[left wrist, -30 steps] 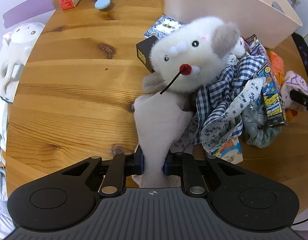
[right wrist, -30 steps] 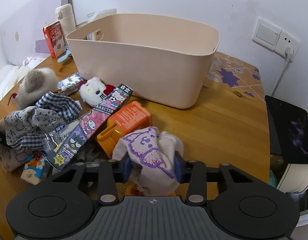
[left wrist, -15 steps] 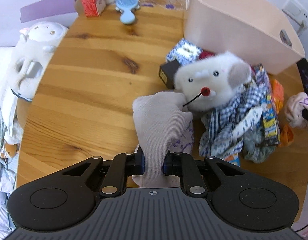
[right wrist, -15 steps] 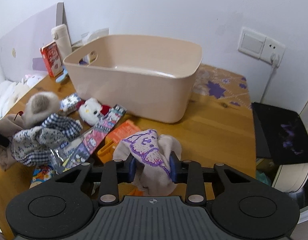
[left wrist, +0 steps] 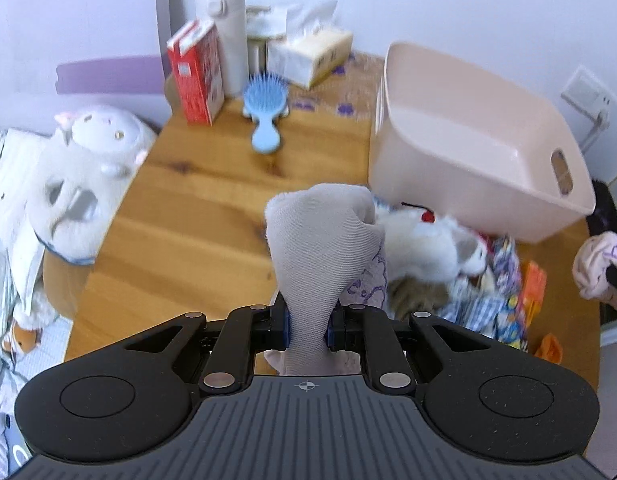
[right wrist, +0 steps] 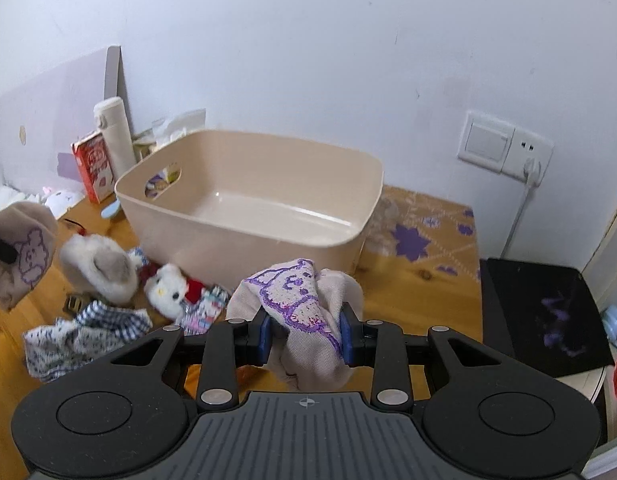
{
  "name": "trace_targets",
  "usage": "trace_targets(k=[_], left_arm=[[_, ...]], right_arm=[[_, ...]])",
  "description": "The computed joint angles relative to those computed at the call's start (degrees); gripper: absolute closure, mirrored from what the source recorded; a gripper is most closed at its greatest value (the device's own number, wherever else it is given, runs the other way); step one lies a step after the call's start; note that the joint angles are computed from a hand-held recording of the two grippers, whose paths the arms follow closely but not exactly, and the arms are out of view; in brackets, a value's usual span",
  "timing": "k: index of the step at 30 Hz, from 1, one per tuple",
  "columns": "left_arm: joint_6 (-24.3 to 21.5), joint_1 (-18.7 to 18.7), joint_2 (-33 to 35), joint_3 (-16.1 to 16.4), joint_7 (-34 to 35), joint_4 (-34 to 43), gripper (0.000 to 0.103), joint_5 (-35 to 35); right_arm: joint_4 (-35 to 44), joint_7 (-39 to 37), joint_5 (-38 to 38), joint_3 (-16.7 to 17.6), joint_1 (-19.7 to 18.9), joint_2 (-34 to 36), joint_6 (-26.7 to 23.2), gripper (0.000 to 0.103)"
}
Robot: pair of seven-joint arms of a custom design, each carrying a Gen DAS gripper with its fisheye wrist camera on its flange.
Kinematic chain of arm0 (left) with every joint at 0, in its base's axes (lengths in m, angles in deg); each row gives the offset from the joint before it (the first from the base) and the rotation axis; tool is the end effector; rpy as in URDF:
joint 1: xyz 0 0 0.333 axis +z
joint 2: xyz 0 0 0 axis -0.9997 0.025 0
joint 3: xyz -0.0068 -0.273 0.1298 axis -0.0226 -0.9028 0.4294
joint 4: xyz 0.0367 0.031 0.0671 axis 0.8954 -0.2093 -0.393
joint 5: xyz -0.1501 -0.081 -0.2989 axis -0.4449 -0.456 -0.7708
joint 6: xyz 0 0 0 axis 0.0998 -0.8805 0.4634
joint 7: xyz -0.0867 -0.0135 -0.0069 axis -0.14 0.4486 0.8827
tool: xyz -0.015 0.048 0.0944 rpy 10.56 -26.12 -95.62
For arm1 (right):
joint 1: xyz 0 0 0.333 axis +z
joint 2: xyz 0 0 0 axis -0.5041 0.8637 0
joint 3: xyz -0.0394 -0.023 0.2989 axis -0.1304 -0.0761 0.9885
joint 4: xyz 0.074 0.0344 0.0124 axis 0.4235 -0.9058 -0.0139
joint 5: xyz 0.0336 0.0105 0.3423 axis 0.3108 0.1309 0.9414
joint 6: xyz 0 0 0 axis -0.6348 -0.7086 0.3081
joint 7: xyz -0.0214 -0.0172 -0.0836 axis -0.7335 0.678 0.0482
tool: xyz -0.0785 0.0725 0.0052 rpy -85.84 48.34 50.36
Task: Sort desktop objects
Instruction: 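Carry both socks into the beige basket and open both grippers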
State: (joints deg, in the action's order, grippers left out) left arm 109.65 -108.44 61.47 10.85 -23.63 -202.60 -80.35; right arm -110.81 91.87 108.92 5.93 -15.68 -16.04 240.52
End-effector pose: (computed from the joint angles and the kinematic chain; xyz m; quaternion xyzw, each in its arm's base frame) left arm 0.4363 -0.3074 0.5241 -0.6628 0.7034 -0.2435 0.0813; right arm 0.4112 0.0881 0.5493 -0.8315 0.3730 -0.2070 0.3558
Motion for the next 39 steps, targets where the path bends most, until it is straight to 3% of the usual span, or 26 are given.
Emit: trace_targets(k=[10, 19, 30, 39], left_arm=[[2.0, 0.6, 5.2, -0.8, -3.4, 8.9, 0.088, 5.5], [1.2, -1.9, 13.5, -2.0, -6.2, 22.5, 0.088, 14.7], [-3.7, -7.6, 26.8, -0.3, -8.7, 39.7, 0.088, 21.9], [-10.7, -10.8, 38.0, 0.7, -6.0, 54.7, 0.088, 19.9]], right_arm=[[4.2, -2.8, 4.4, -0.9, 2.2, 2.9, 2.1, 0.072], [7.9, -3.5, 7.7, -0.4, 3.7, 5.6, 3.8, 0.072], [14.8, -7.0, 14.1, 0.7, 6.0, 12.2, 8.3, 0.072], [18.6, -2.9, 8.6, 3.3, 5.0, 18.6, 9.7, 0.072]])
